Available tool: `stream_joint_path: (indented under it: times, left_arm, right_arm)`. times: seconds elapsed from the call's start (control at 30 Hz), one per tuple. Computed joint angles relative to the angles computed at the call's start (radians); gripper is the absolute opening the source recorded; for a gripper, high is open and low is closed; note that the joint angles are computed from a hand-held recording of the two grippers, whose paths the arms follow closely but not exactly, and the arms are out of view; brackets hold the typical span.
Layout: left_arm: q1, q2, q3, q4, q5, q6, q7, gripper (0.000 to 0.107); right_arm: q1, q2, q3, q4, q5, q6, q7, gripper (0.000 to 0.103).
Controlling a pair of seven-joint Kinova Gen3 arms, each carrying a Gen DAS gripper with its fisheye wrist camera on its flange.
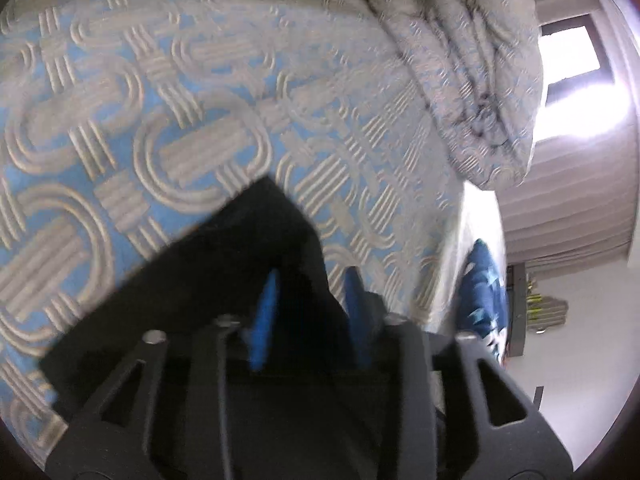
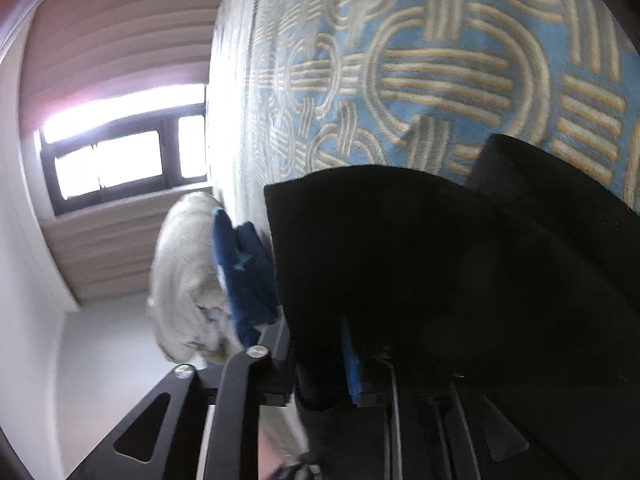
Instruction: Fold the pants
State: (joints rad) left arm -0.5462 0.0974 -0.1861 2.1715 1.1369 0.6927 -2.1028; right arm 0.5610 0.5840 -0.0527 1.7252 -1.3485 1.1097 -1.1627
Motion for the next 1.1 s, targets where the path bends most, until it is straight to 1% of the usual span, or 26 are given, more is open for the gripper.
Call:
stream_joint_path:
  times: [0.03, 0.07, 0.1, 0.13, 0.17, 0.2, 0.23, 0.33, 0.4, 0.47, 0.53, 0.57, 0.6, 0.63, 0.67, 0.7, 0.73, 0.77, 0.8, 0.83, 0.87, 0.9, 0.97, 1.03, 1.07, 1.1]
  left_arm:
    - [0.003, -0.019, -0.009, 0.001, -0.014, -0.009, 0.008, 0.053]
    - [0.015, -0.050, -0.032, 0.003, -0.029, -0.018, 0.013, 0.054]
    - [0.039, -0.072, -0.069, 0.003, -0.042, -0.013, 0.010, 0.054]
    - [0.072, -0.084, -0.115, 0.000, -0.051, -0.005, 0.008, 0.054]
    - [0.087, -0.111, -0.144, 0.001, -0.072, 0.001, 0.014, 0.054]
    - [0.086, -0.123, -0.156, 0.000, -0.084, 0.013, 0.016, 0.054]
    - [0.070, -0.146, -0.151, 0.000, -0.103, 0.028, 0.018, 0.054]
    - [0.007, -0.204, -0.083, -0.004, -0.187, 0.037, 0.053, 0.054]
    - [-0.024, -0.246, -0.018, -0.010, -0.264, 0.024, 0.087, 0.052]
    - [-0.078, -0.282, 0.075, -0.013, -0.343, 0.013, 0.116, 0.048]
    - [-0.139, -0.309, 0.168, -0.016, -0.423, 0.000, 0.155, 0.044]
    - [-0.177, -0.315, 0.214, -0.021, -0.458, 0.002, 0.176, 0.042]
    - [-0.212, -0.319, 0.260, -0.019, -0.492, -0.005, 0.188, 0.037]
    - [-0.227, -0.322, 0.290, -0.011, -0.517, -0.021, 0.192, 0.035]
    - [-0.232, -0.320, 0.301, -0.005, -0.526, -0.032, 0.183, 0.035]
    - [-0.222, -0.317, 0.294, 0.010, -0.523, -0.046, 0.158, 0.034]
    - [-0.196, -0.312, 0.268, 0.026, -0.504, -0.060, 0.119, 0.031]
    - [-0.152, -0.303, 0.224, 0.045, -0.474, -0.068, 0.079, 0.027]
    - [-0.111, -0.295, 0.177, 0.058, -0.445, -0.071, 0.038, 0.017]
    - [-0.072, -0.285, 0.131, 0.071, -0.417, -0.067, -0.003, 0.013]
    - [-0.031, -0.277, 0.085, 0.091, -0.387, -0.071, -0.043, 0.009]
    - [0.011, -0.271, 0.038, 0.106, -0.359, -0.082, -0.084, 0.008]
    - [0.101, -0.253, -0.054, 0.149, -0.303, -0.120, -0.165, 0.008]
    - [0.182, -0.236, -0.141, 0.177, -0.254, -0.145, -0.238, 0.008]
    - [0.214, -0.232, -0.166, 0.189, -0.250, -0.167, -0.258, 0.008]
    - [0.237, -0.227, -0.177, 0.202, -0.257, -0.205, -0.266, 0.008]
  right_arm:
    - [0.011, -0.012, 0.003, 0.019, -0.012, -0.004, 0.011, 0.031]
    - [0.017, -0.028, 0.011, 0.034, -0.014, -0.010, 0.016, 0.036]
    - [0.022, -0.059, 0.024, 0.055, -0.014, -0.024, 0.022, 0.037]
    - [0.024, -0.079, 0.033, 0.066, -0.013, -0.034, 0.030, 0.042]
    - [0.024, -0.104, 0.045, 0.078, -0.005, -0.042, 0.035, 0.046]
    - [0.030, -0.134, 0.060, 0.091, 0.009, -0.044, 0.040, 0.047]
    - [0.034, -0.150, 0.068, 0.100, 0.012, -0.039, 0.048, 0.047]
    - [0.038, -0.207, 0.092, 0.140, 0.027, -0.014, 0.061, 0.049]
    - [0.038, -0.246, 0.110, 0.166, 0.045, 0.011, 0.078, 0.049]
    - [0.033, -0.267, 0.125, 0.178, 0.055, 0.032, 0.096, 0.049]
    - [0.007, -0.309, 0.132, 0.191, 0.065, 0.031, 0.098, 0.048]
    - [-0.005, -0.330, 0.138, 0.196, 0.078, 0.032, 0.105, 0.046]
    - [-0.018, -0.342, 0.143, 0.192, 0.090, 0.033, 0.107, 0.045]
    - [-0.044, -0.356, 0.148, 0.181, 0.108, 0.029, 0.100, 0.041]
    - [-0.089, -0.375, 0.171, 0.180, 0.123, 0.029, 0.102, 0.036]
    - [-0.133, -0.387, 0.195, 0.180, 0.132, 0.030, 0.108, 0.035]
    - [-0.180, -0.406, 0.202, 0.179, 0.151, 0.026, 0.111, 0.032]
    - [-0.222, -0.422, 0.197, 0.177, 0.171, 0.018, 0.113, 0.029]
    - [-0.268, -0.442, 0.174, 0.181, 0.182, 0.003, 0.131, 0.026]
    - [-0.312, -0.447, 0.165, 0.176, 0.185, -0.011, 0.146, 0.022]
    - [-0.354, -0.456, 0.137, 0.176, 0.192, -0.032, 0.162, 0.020]
    - [-0.400, -0.463, 0.091, 0.168, 0.210, -0.060, 0.170, 0.018]
    - [-0.493, -0.471, 0.008, 0.150, 0.277, -0.141, 0.140, 0.014]
    - [-0.586, -0.428, -0.085, 0.106, 0.338, -0.206, 0.107, 0.014]
    - [-0.632, -0.409, -0.125, 0.086, 0.379, -0.247, 0.066, 0.014]
    - [-0.678, -0.377, -0.163, 0.059, 0.418, -0.280, 0.029, 0.014]
